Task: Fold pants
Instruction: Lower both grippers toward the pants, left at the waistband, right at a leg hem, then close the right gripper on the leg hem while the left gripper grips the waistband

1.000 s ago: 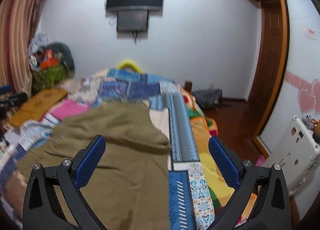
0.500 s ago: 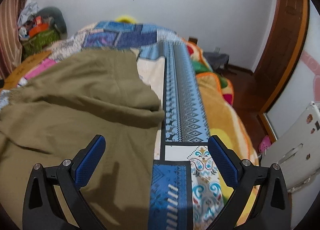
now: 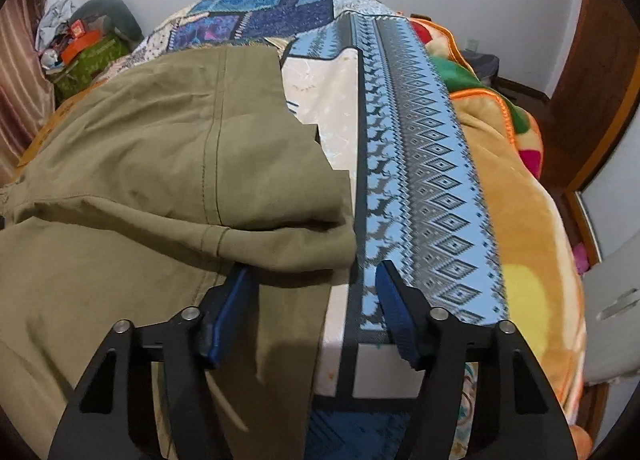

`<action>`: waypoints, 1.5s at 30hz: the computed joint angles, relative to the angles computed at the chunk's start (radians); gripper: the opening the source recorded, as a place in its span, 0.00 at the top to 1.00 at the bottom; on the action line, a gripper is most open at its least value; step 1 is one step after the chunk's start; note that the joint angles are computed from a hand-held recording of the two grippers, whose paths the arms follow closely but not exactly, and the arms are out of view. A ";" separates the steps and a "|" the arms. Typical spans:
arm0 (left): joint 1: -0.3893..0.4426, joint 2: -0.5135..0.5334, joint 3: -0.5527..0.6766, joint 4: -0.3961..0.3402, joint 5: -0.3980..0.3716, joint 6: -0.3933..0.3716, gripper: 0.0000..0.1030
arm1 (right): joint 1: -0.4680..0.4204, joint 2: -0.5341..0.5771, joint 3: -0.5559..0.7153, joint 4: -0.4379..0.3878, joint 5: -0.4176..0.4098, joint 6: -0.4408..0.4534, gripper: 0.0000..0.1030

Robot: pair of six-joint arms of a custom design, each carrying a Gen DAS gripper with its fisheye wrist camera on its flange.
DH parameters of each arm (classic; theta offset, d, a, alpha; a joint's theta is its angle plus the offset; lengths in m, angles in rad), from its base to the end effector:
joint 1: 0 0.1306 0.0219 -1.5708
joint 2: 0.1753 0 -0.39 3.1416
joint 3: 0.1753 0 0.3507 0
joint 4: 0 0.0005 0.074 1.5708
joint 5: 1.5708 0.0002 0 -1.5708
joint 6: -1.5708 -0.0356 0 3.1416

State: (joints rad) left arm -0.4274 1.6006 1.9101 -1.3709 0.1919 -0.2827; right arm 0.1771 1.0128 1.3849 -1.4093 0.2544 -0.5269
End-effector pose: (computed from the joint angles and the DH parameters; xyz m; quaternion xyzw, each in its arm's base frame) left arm 0.4414 -0.2090 0.5240 0.3575 0.8948 -0.1106 0.2434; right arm 0.2556 0.0361 0.5264 0.1994 0.9364 -0.0247 0.2877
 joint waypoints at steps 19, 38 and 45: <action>0.026 0.023 0.075 -0.031 -0.004 -0.036 0.28 | 0.015 0.023 0.066 -0.088 0.016 0.036 0.78; 0.030 0.217 0.289 -0.215 0.118 0.037 0.25 | -0.135 0.065 0.027 0.100 -0.190 0.094 0.65; 0.011 0.169 0.239 -0.126 0.021 -0.002 0.43 | -0.075 0.076 0.046 0.091 -0.068 0.120 0.86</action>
